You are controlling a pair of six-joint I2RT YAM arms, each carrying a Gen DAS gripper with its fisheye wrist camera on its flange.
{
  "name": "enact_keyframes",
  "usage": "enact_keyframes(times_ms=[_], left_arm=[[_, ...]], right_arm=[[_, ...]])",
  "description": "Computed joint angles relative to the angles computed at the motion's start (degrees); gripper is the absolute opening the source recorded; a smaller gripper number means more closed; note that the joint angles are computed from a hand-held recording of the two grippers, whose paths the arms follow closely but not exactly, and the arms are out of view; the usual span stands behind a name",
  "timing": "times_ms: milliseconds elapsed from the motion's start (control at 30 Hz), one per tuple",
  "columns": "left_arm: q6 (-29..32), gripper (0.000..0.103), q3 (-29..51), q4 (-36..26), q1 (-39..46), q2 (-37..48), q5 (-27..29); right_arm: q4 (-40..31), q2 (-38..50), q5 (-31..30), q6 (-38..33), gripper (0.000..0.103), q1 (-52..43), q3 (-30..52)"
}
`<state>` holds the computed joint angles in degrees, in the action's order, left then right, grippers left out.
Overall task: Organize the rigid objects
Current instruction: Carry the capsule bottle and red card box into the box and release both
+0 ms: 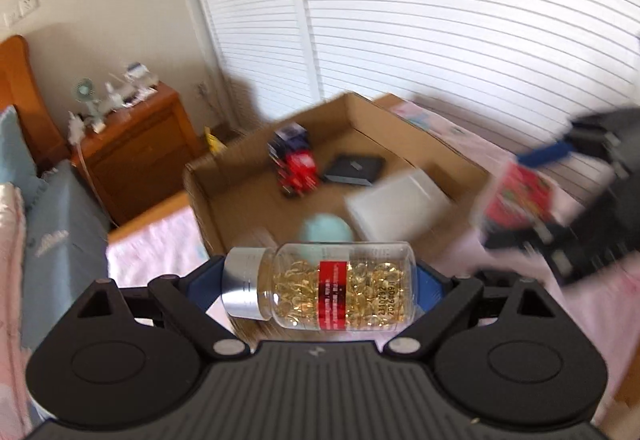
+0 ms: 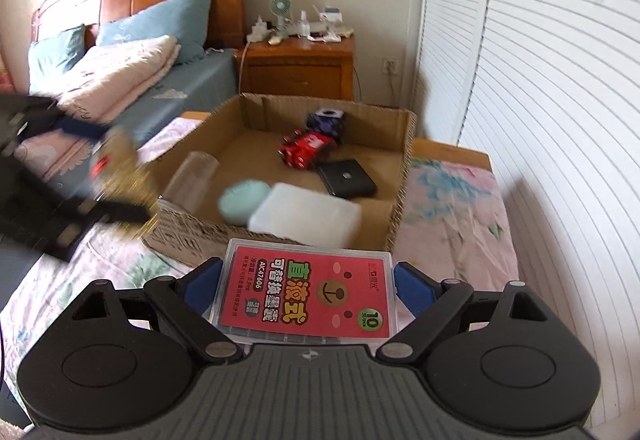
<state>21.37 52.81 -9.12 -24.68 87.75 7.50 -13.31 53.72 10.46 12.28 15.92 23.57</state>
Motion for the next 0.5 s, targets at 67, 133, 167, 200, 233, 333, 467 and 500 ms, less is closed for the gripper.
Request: enact_keyframes(times_ms=[67, 133, 167, 200, 233, 333, 467, 500], left_arm=[[-0.84, 0.093, 5.12, -0.73, -0.18, 4.23, -0.85], [-1.53, 0.093, 10.52, -1.99, -0.28, 8.83, -1.24], [-2.07, 0.093, 13.14, -2.64, -0.44, 11.15, -1.76], [-2.43, 0.093, 15.75, -3.47, -0.54, 13.38, -2.16], [-2.68, 0.093, 18.34, -4.42, -0.68, 15.64, -2.71], [-4.07, 0.093, 24.53, -7.06, -1.11, 21.06, -4.55], [-6.66, 0.094, 28.12, -6.33, -1.32, 25.23, -6.53], [-7.47, 0.094, 28.11, -5.48, -1.37, 25.65, -7.4]], right_arm=[[0.56, 0.44, 0.01, 0.19, 0.094, 0.55, 0.25], [0.8, 0.49, -0.29, 0.33, 0.094, 0.85, 0.43], [0.88, 0.5, -0.23, 0.4, 0.094, 0.93, 0.55], [0.83, 0.49, -0.17, 0.45, 0.094, 0.98, 0.74], [0.76, 0.4, -0.2, 0.49, 0.094, 1.07, 0.87], [0.47, 0.24, -0.34, 0.52, 0.094, 0.96, 1.42], [0.46, 1.02, -0.51, -0.54, 0.094, 0.37, 2.32], [0.7, 1.68, -0.82, -0.94, 0.094, -0.14, 2.7]])
